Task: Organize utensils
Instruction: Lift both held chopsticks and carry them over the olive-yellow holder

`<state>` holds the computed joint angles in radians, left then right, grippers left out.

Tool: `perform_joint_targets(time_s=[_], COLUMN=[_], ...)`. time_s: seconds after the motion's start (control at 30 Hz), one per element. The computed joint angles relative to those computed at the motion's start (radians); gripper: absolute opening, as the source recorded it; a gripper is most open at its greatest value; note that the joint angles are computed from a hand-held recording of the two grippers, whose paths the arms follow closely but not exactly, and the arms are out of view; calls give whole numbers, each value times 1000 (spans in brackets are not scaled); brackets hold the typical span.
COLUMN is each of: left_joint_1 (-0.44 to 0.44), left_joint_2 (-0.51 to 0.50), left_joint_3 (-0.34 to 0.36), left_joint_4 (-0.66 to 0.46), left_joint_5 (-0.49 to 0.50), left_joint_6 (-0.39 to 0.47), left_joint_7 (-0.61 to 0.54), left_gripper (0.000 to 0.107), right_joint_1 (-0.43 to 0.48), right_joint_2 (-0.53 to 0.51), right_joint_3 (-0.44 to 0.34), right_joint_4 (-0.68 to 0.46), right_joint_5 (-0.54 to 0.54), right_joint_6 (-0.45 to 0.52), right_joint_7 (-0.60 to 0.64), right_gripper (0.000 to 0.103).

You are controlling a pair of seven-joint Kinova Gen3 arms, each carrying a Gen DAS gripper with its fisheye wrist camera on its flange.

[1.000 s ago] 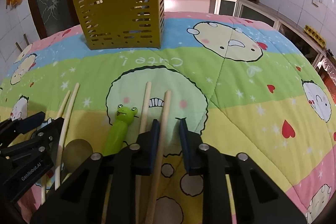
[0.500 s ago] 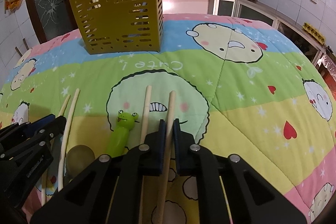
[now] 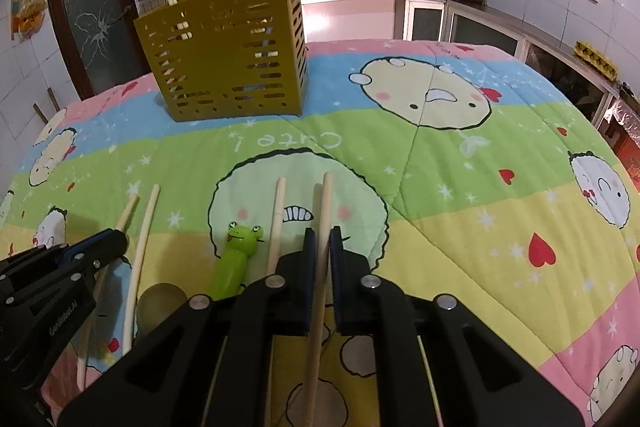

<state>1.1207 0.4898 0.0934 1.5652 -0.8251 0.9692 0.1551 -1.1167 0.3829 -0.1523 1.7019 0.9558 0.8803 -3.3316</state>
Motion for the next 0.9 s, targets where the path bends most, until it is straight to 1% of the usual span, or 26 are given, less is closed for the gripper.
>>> perform_joint_targets(time_s=[0.13,0.2,0.33,0.37,0.53,0.67,0.9], left_joint_1=[18,35,57,67,73,68,64], left_joint_2=[-30,-51,-87,-99,-138,-174,-214], left_joint_3=[-5,-6,14,19,68,113,182], left_joint_4=[29,48,82,93,129,171,221], left_joint_5=[-35,-72,-151,-178,-254,-301,-352], left_joint_6=[-14,-8,29,51,128,165,231], left_joint_7=[47,87,155,179,239,297,363], left_gripper=[4,4,4,4,4,4,4], right_joint_1=[-13,-15,-32,-33,-40,-46,-77], right_joint_2=[-21,-35,-52,-59,-106,-135,-163], right_joint_3=[2,-4,-22,-29,-69,-109,-171], right_joint_4=[24,42,59,66,109,129,152], right_joint_5=[38,65,120,133,213,254,306], right_joint_6=[-2,-7,32,36,71,128,244], right_joint_7=[-45,-71,-120,-134,-227,-282,-358], right_gripper=[7,8,8,8,6,6,6])
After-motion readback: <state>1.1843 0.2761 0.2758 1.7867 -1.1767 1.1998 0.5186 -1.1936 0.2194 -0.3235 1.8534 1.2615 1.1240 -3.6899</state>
